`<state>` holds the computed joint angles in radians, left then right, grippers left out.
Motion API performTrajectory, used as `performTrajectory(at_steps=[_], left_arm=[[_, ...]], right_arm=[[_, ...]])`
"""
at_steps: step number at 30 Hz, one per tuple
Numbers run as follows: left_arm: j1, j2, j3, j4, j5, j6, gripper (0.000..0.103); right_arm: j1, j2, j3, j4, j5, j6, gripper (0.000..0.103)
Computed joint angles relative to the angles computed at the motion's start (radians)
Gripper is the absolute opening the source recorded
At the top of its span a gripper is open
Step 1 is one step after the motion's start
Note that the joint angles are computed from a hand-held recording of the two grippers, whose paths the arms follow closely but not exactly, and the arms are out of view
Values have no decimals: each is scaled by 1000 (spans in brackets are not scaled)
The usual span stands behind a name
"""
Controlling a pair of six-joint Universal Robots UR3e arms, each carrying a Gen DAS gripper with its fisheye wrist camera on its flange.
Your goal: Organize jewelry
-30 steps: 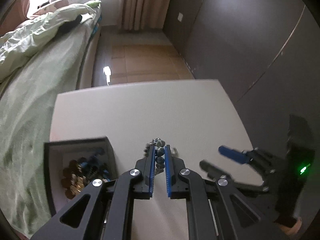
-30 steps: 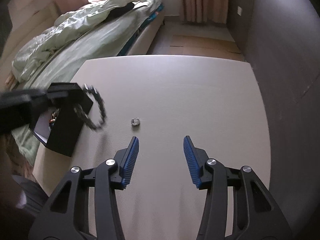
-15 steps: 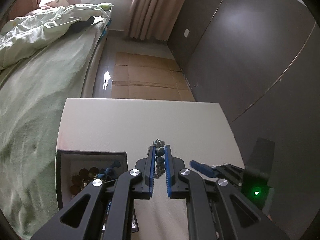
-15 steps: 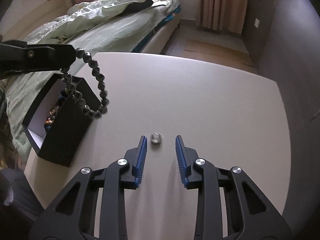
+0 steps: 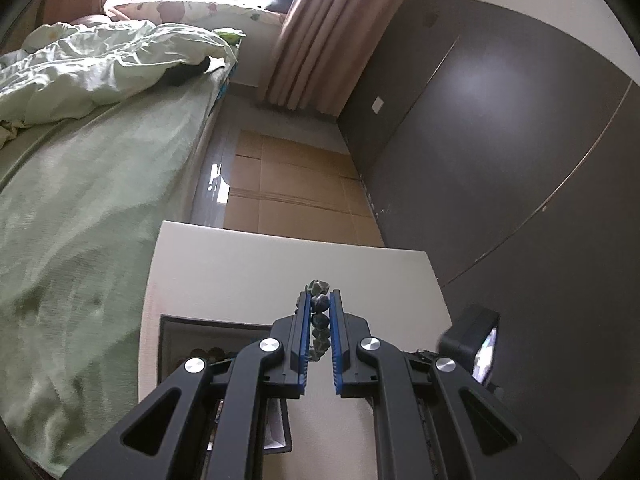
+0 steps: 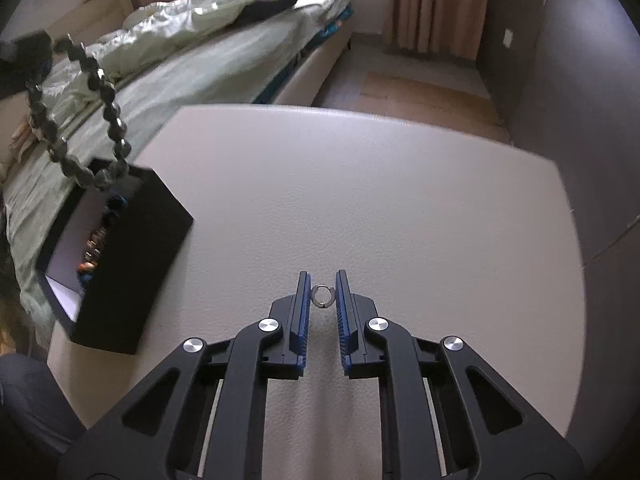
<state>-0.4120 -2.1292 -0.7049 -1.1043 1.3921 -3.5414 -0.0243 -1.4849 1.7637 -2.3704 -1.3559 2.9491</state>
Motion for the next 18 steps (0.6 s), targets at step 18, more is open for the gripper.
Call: performTrajectory(at_steps=[18], left_arm=[[52,163,-281,27,69,24,7]], right_arm=[[17,-208,7,17,97,93,13]])
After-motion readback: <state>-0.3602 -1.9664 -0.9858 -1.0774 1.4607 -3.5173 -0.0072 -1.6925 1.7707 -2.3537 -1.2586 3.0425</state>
